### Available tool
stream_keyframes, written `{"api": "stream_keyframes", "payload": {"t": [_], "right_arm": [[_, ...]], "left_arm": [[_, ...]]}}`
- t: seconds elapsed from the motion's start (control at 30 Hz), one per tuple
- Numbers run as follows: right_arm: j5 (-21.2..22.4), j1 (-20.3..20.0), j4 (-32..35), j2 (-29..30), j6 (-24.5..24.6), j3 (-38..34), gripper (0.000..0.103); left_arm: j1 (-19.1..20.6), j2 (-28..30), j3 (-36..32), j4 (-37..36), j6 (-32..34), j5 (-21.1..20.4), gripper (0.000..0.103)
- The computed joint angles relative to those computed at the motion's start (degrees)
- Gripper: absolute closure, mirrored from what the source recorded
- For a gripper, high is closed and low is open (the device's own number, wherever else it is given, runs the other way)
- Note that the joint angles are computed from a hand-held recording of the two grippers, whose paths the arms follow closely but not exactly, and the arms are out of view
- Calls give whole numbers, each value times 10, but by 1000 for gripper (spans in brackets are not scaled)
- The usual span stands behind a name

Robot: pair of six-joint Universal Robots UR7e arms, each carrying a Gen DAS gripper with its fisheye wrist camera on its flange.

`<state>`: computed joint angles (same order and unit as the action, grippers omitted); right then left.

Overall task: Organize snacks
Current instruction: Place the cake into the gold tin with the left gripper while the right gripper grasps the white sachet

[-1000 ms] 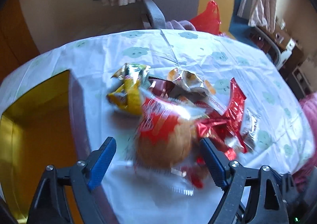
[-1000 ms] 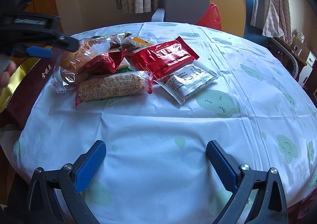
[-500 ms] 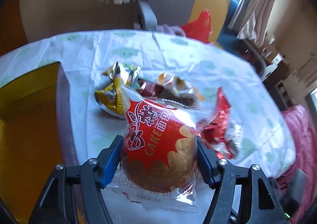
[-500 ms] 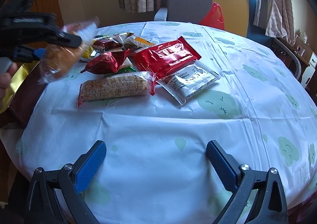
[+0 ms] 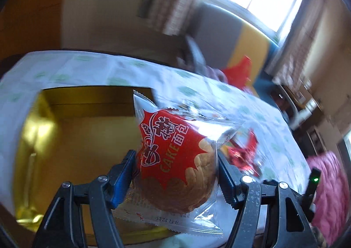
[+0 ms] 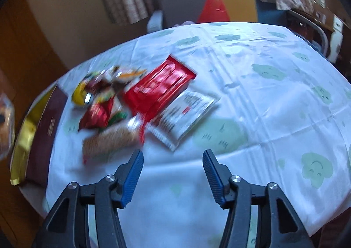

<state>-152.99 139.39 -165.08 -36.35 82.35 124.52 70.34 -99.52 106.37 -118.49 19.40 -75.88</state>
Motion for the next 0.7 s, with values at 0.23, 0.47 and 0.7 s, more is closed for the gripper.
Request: {"api": "stream_keyframes", "payload": {"t": [0.23, 0.47, 0.7], "right_arm": [[15, -78, -10, -34, -4, 2, 46], [4, -99, 211, -41, 35, -56, 66], [3, -78, 200, -46, -12, -25, 66]], "left_arm": [[38, 34, -35, -55, -22, 58, 33], [51, 57, -38, -67, -31, 89, 33], [53, 86, -48, -53, -51, 103, 33]]}}
